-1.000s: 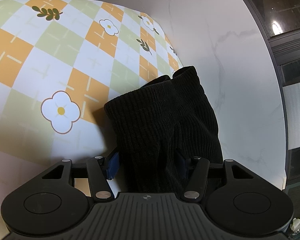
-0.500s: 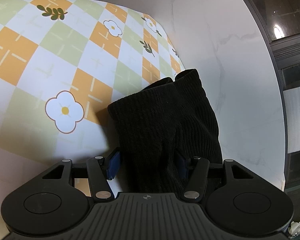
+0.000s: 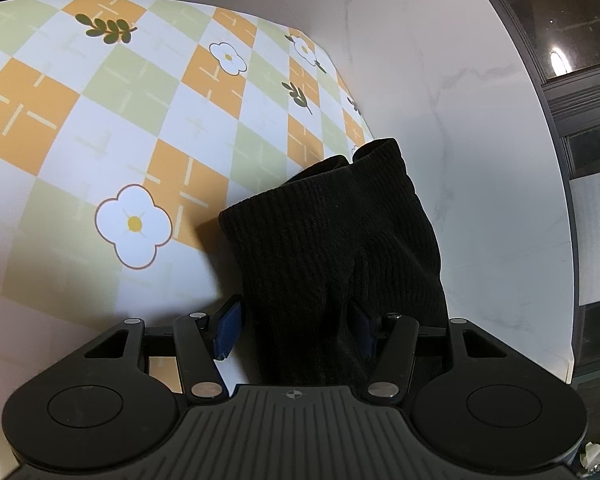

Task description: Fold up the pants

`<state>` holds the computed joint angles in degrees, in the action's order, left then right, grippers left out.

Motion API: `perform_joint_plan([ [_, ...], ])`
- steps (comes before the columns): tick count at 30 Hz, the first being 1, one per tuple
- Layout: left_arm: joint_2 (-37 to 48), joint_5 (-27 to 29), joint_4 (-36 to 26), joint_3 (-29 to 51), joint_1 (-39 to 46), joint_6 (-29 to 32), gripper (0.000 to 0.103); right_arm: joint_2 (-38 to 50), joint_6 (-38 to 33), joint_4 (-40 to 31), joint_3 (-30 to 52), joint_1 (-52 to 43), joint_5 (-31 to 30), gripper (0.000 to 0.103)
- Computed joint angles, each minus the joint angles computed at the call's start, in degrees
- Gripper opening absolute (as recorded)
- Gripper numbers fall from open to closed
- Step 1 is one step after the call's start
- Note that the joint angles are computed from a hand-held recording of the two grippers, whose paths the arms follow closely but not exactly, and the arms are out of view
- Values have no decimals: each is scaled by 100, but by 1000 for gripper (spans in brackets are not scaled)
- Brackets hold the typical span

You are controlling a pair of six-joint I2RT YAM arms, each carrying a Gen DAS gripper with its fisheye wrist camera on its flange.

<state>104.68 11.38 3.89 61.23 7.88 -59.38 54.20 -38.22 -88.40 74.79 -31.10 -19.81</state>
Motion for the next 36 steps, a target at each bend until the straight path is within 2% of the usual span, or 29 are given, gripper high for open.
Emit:
perform_joint_plan([
  [1, 1, -9, -17, 11, -5, 10, 59, -13, 232, 120, -54, 138, 12, 38],
  [4, 5, -40, -47, 32, -20, 29, 59, 132, 194, 20, 96, -119, -364, 12],
  [9, 3, -52, -52, 36, -32, 19, 59, 394, 943, 453, 567, -77, -932, 10],
  [15, 24, -99, -94, 89, -60, 51, 59, 283, 954, 612, -16, 1256, 66, 11],
  [21, 13, -28, 2, 19, -23, -17, 59, 280, 705, 187, 194, 1044, 97, 12],
  [23, 5, -7, 62, -25, -9, -29, 59, 182, 643, 128, 107, 990, 65, 14],
  [27, 2, 8, 86, -50, 4, -1, 60, 408, 688, 29, 309, 1001, -189, 47],
  [29, 8, 9, 82, -43, 2, 16, 60, 518, 760, 47, 442, 846, -516, 46],
  [30, 15, 19, 79, -33, 7, 13, 60, 554, 831, 98, 501, 802, -604, 51],
  [31, 15, 30, 89, -39, 13, 5, 60, 557, 929, 234, 522, 747, -627, 59],
  [34, 7, 94, 167, -92, 41, -16, 60, 375, 1444, 989, 285, 835, -114, 75],
  [36, -44, 95, 184, -155, 42, -40, 60, 298, 1720, 1433, 60, 913, 339, 79],
])
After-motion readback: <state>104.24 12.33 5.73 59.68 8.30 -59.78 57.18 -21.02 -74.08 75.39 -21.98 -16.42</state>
